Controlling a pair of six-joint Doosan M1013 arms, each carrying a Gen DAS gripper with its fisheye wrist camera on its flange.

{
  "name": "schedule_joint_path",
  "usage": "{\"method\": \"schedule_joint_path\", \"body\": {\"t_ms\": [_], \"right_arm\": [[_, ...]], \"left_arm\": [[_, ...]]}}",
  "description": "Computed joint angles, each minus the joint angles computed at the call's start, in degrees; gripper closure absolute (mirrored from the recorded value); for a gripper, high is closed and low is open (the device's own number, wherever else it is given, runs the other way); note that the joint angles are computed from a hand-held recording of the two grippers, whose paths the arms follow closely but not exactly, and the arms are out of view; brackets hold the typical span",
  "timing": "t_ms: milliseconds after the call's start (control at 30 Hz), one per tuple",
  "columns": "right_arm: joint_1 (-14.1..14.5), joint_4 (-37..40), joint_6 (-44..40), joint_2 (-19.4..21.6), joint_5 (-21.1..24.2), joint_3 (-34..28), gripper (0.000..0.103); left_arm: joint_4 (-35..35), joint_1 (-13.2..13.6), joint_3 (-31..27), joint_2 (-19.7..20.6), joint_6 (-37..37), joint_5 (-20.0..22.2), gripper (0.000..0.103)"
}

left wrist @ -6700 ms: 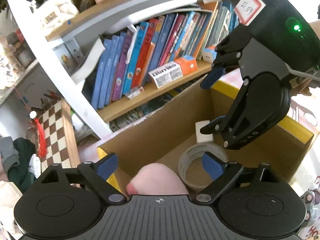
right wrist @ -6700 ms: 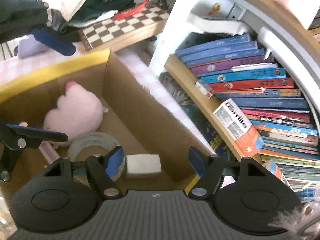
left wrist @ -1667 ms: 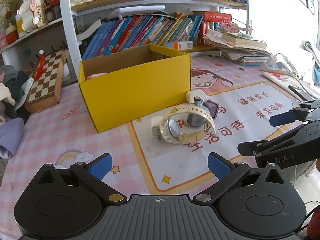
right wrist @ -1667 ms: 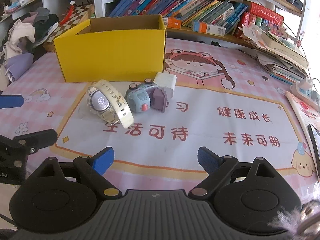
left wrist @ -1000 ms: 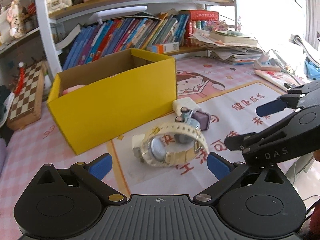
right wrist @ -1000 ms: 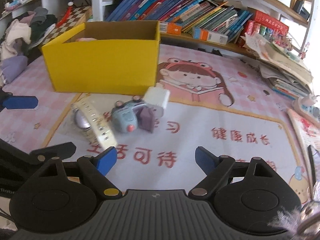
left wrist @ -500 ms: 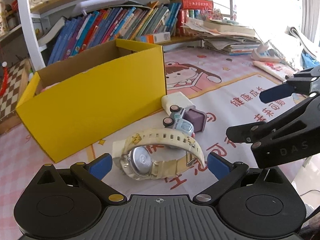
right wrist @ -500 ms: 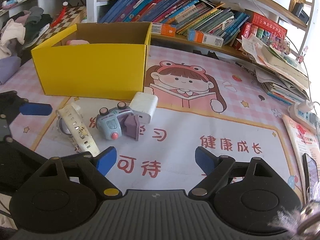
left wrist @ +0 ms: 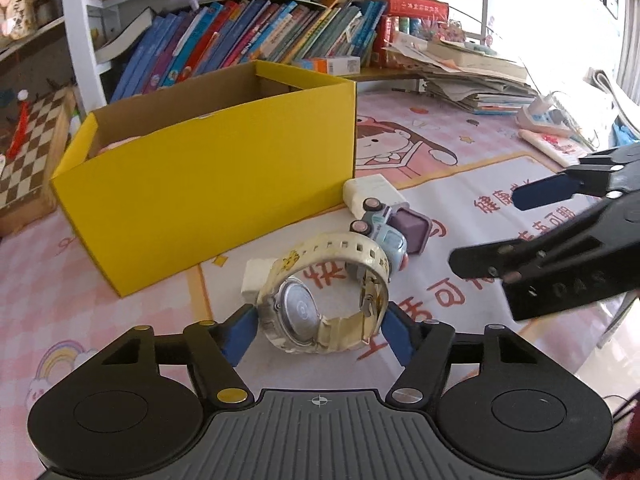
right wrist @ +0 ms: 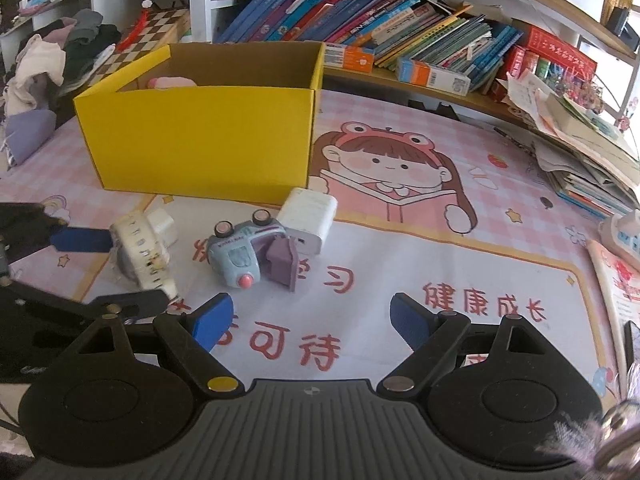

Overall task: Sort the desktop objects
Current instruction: 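Close the left tool on the wristwatch while the right tool grasps the blue toy truck, then lift the watch with the left tool while the right tool carries the truck toward the box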

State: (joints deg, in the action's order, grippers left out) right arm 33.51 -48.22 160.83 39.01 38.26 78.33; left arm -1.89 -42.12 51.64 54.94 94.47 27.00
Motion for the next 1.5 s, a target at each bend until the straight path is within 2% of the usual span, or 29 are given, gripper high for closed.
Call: {"method": "schedule_joint_path", "body": {"t_ms": [433, 600, 867, 1000, 1100, 1267, 1333, 1500], "right_arm": [[-1.48, 8.40, -10.48, 2.18, -4.52, -3.48, 0.017], [-2.59, 15.98, -16.70, 3.95, -3.71, -6.41, 0.017], [-3.28, 19.40, -20.09, 5.74, -3.21, -8.86, 0.019], [-3.50, 20.66, -20.93, 6.21, -2.44, -9.53, 0.027], [-3.55, 21.29, -21.49, 6.41, -1.99, -9.85, 0.038], [-3.36, 20.59, -20.51, 5.83, -2.88, -8.86, 0.046], [-3.18, 19.65, -19.89, 5.44, -3.53, -8.21, 0.052], [-2.89, 18.64, -17.84, 4.72, -3.92, -7.01, 0.053]], "left_arm": [[8.59, 0.10, 4.55, -3.06, -11.71, -3.63, 0.037], [13.84, 0.10, 5.24, -3.62, -17.90, -4.35, 0.037], [16.54, 0.08, 4.84, -3.45, -20.68, -3.07, 0.038], [16.76, 0.15, 4.72, -3.38, -20.99, -2.61, 0.038], [16.85, 0.21, 4.90, -3.45, -21.19, -2.94, 0.038], [15.17, 0.29, 5.37, -3.67, -19.25, -3.33, 0.038], [14.55, 0.29, 5.70, -3.84, -18.41, -3.78, 0.038], [11.93, 0.32, 6.47, -4.22, -15.18, -4.78, 0.038]]}}
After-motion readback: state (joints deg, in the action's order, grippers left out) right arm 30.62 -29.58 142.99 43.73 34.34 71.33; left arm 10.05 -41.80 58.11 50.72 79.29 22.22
